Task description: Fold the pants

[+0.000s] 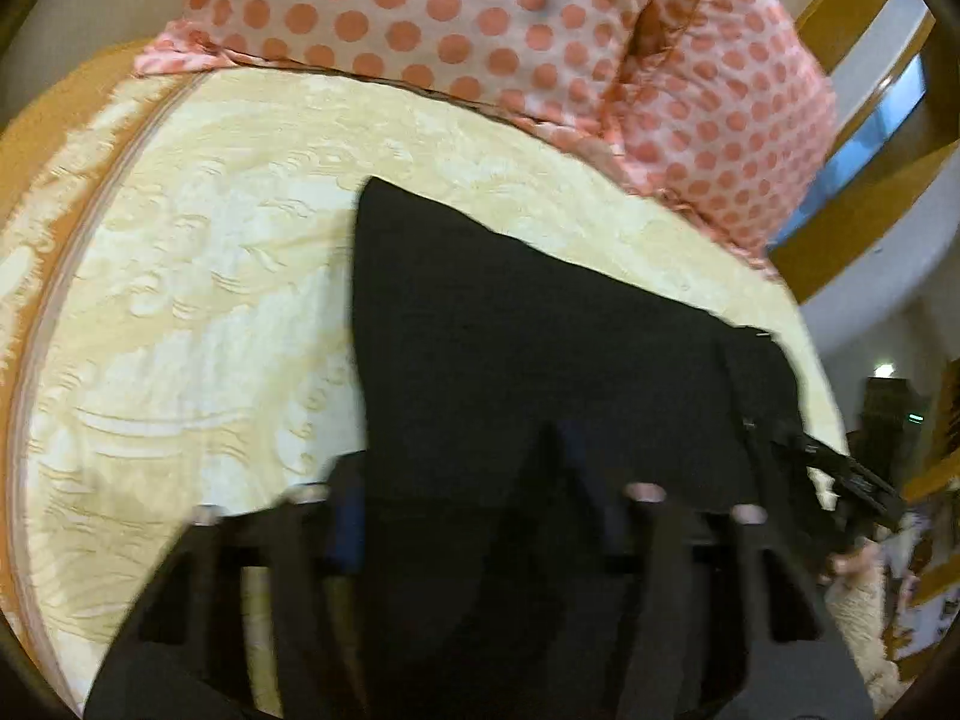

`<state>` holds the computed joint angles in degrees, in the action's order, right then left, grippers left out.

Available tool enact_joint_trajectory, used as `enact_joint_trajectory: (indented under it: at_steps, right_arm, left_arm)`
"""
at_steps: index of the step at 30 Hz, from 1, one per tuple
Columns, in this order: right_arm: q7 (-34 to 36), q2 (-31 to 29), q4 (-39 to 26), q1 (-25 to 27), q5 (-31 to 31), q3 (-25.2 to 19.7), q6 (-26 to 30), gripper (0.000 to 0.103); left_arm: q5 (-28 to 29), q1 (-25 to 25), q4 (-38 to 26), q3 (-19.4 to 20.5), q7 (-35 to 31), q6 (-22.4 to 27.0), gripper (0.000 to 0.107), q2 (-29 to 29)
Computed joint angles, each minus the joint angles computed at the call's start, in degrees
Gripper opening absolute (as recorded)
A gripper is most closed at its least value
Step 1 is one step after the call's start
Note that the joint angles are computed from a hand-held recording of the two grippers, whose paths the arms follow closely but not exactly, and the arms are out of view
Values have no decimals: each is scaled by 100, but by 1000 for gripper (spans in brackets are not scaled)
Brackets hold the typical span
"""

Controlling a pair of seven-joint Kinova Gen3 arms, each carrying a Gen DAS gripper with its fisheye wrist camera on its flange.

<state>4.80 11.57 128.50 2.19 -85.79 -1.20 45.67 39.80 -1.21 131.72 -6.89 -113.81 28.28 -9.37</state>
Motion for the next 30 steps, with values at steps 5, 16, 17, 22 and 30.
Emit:
enact_joint_trajectory:
  at_steps: [5, 16, 17, 22, 30]
  right_arm:
    - [49, 93, -51, 962, 35, -933, 94, 25]
    - [-401, -93, -685, 997, 141, -1178, -168, 21]
    - [-369, -64, -766, 893, 38, -1086, -175, 21]
    - [-543, 38, -1233, -10, -45, 32, -41, 21]
    - [-2088, 873, -1899, -950, 660, 889, -555, 24]
  left_arm:
    - [119, 190, 43, -430, -165, 153, 10, -188]
    - [-723, 196, -587, 313, 780, -409, 9, -71]
    - [-710, 253, -647, 287, 795, -465, 9, -20]
    - [-95, 404, -1116, 159, 417, -743, 9, 581]
    - [-583, -102, -1539, 604, 1202, -594, 20, 1659]
